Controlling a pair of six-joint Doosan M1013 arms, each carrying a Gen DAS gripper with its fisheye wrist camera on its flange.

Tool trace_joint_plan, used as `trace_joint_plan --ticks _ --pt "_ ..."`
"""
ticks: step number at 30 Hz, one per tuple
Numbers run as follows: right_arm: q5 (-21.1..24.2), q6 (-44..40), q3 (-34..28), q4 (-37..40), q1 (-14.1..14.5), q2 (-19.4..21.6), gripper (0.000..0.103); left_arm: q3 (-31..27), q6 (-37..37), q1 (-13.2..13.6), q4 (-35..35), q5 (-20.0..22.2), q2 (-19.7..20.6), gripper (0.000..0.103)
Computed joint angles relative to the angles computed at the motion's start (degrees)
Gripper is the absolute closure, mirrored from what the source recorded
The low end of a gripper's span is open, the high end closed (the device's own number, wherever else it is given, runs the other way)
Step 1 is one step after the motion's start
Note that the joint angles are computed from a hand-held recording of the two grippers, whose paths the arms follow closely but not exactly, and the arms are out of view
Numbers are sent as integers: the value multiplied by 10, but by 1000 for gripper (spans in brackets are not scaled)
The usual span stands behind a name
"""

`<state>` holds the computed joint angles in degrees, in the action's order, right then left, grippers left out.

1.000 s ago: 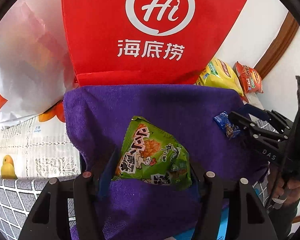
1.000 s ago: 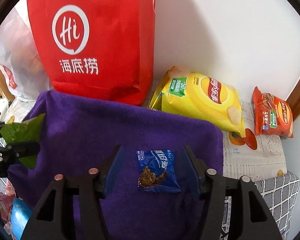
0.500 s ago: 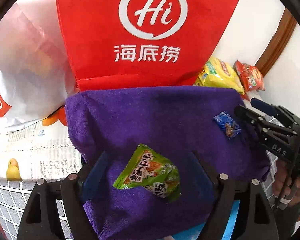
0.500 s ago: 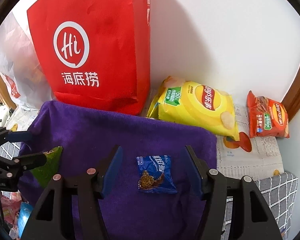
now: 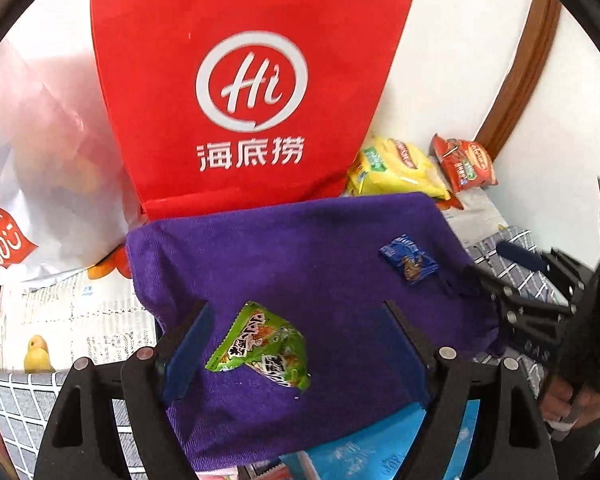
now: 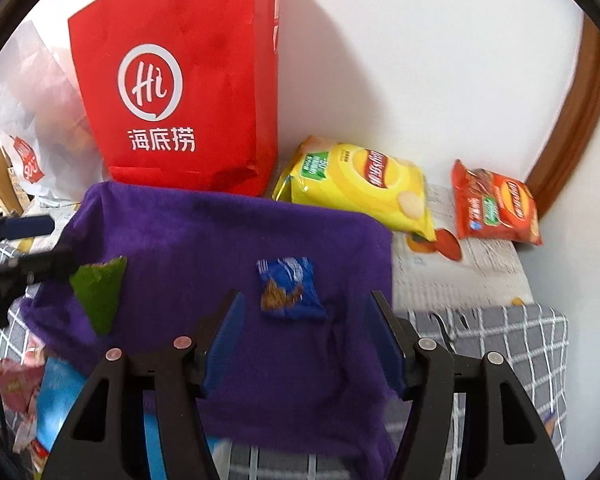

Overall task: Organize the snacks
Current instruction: 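Withdraw both tools back toward the snack pile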

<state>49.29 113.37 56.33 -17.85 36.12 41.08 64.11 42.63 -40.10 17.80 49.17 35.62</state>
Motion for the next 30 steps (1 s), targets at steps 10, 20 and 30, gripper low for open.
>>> trace_joint_plan --ticks 10,20,30 --pt "-6 115 97 -69 11 -77 41 7 -24 -18 57 -5 -25 21" --pt "-35 180 175 -121 28 -139 41 41 -49 -50 88 3 -65 21" --pt "-65 167 230 -95 40 -180 41 93 -104 -77 96 24 -104 21"
